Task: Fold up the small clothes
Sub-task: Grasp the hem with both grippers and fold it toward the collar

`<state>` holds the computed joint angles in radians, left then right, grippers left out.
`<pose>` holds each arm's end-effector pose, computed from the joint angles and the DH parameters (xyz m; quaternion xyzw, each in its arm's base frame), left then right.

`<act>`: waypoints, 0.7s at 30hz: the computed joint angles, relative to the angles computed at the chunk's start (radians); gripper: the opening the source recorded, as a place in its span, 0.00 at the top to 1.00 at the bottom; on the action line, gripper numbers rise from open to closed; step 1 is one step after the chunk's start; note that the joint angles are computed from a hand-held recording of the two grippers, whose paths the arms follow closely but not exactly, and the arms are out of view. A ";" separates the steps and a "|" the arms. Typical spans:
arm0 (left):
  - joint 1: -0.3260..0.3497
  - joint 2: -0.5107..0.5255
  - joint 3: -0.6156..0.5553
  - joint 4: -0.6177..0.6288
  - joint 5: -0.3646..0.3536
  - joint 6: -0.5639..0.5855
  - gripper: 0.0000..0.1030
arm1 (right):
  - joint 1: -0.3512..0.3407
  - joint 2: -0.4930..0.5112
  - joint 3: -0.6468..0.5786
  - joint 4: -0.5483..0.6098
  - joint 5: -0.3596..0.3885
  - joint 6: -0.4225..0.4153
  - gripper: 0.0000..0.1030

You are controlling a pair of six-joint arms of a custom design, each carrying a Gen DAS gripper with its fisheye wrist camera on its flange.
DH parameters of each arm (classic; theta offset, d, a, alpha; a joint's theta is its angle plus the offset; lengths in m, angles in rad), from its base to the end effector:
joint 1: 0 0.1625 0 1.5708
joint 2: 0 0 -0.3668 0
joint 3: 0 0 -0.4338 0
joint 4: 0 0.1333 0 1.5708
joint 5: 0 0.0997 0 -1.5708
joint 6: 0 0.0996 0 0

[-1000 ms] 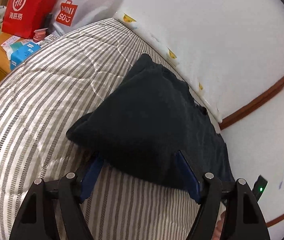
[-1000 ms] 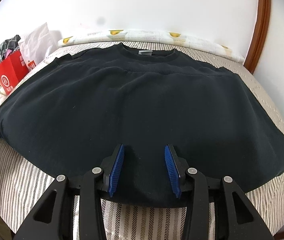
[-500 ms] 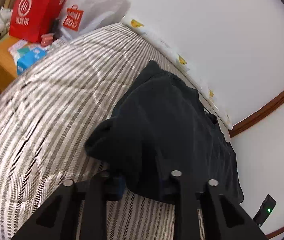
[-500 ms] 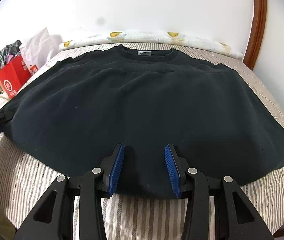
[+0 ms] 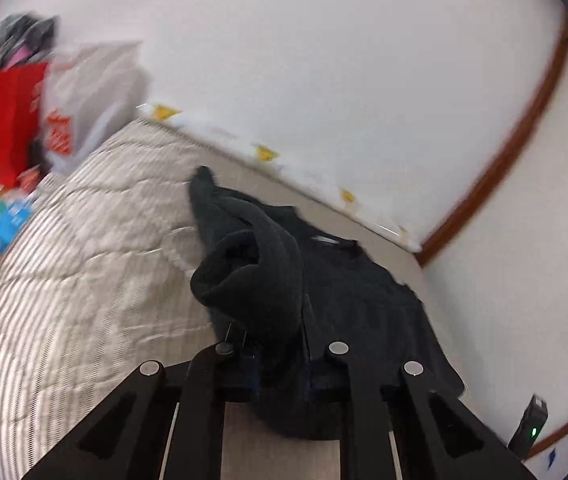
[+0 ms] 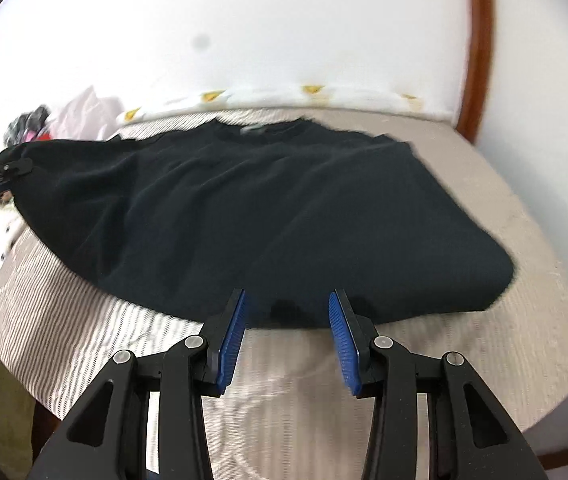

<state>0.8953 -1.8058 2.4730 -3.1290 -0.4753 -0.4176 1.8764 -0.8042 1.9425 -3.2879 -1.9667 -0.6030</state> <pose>-0.0479 -0.4146 0.2997 -0.1235 0.7928 -0.5585 0.2103 0.2620 -0.5150 0.0105 0.3619 -0.8690 0.2488 0.2279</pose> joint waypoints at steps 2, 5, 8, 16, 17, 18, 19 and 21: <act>0.003 0.068 -0.048 -0.009 -0.063 0.052 0.88 | -0.012 -0.024 0.002 0.000 0.011 0.008 0.60; 0.009 0.150 -0.103 0.020 -0.119 0.093 0.88 | -0.025 -0.045 -0.001 0.008 0.015 0.011 0.60; 0.025 0.249 -0.164 0.066 -0.165 0.125 0.88 | -0.036 -0.048 -0.013 0.020 0.009 0.006 0.60; 0.129 0.428 -0.292 0.251 -0.345 0.102 0.87 | -0.064 -0.047 -0.040 0.064 0.008 0.016 0.60; 0.135 0.439 -0.304 0.262 -0.350 0.101 0.86 | -0.066 -0.045 -0.043 0.070 0.011 0.018 0.60; 0.140 0.443 -0.306 0.272 -0.360 0.101 0.85 | -0.067 -0.045 -0.047 0.080 0.017 0.024 0.60; 0.146 0.440 -0.305 0.273 -0.380 0.109 0.81 | -0.067 -0.044 -0.051 0.093 0.024 0.030 0.59; 0.150 0.419 -0.292 0.260 -0.434 0.151 0.73 | -0.065 -0.040 -0.060 0.112 0.033 0.040 0.59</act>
<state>1.0451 -1.3864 2.1812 -2.8695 -0.9095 -0.2663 1.8117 -0.8445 1.8824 -3.1760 -1.9336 -0.5628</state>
